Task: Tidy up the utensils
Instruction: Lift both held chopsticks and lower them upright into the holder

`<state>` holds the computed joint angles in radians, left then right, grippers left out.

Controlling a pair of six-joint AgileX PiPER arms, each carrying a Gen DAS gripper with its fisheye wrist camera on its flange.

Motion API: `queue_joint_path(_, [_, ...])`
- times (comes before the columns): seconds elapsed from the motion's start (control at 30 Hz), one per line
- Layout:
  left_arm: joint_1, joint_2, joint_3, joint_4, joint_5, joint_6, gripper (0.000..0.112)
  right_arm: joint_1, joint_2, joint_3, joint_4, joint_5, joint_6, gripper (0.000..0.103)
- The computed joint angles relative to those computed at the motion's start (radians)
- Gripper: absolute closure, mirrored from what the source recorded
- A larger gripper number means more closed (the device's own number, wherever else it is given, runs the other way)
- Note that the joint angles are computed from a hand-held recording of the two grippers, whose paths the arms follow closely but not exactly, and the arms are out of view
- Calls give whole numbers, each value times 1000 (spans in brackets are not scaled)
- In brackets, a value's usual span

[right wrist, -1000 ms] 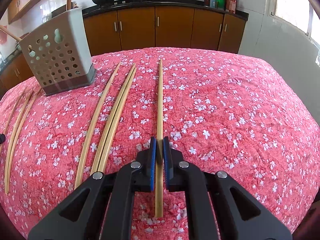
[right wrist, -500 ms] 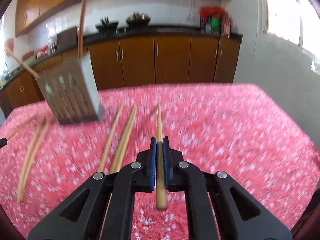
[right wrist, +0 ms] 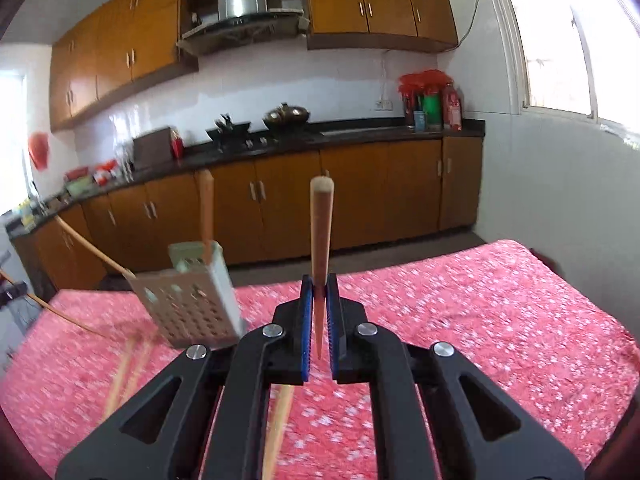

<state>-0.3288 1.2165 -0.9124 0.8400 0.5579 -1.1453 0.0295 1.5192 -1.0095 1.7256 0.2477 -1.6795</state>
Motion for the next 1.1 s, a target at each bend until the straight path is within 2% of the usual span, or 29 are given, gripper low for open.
queue_joint_path(0.17, [-64,-21,-94,-102,32,122,104,-19,-49,-72,-205,137,277,96])
queue_joint_path(0.27, [-93,-13,-167,-170,35,195,104,-25,-68,-113,-224,214,327,96])
queue_joint_path(0.37, [-122,15,-234,-177,34,212,104,-11,-76,-144,-195,248,320,96])
queue_joint_path(0.57, [-193,123,-359,72,47,7,104,92,-29,-215,-97,148,201,96])
queue_joint_path(0.63, [-191,173,-406,91,46,-1,104,121,-1,-245,-117,117,212,96])
queue_joint_path(0.73, [-182,254,-462,118,59,-11,104,158,58,-304,-238,78,327,96])
queue_joint_path(0.97, [-98,386,-519,4,-2,45,104,206,180,-410,-552,36,641,95])
queue_joint_path(1.03, [-81,400,-522,-24,-9,53,104,210,194,-426,-615,41,707,95])
queue_joint_path(1.1, [-77,404,-526,-23,-8,41,104,210,195,-425,-612,45,707,93])
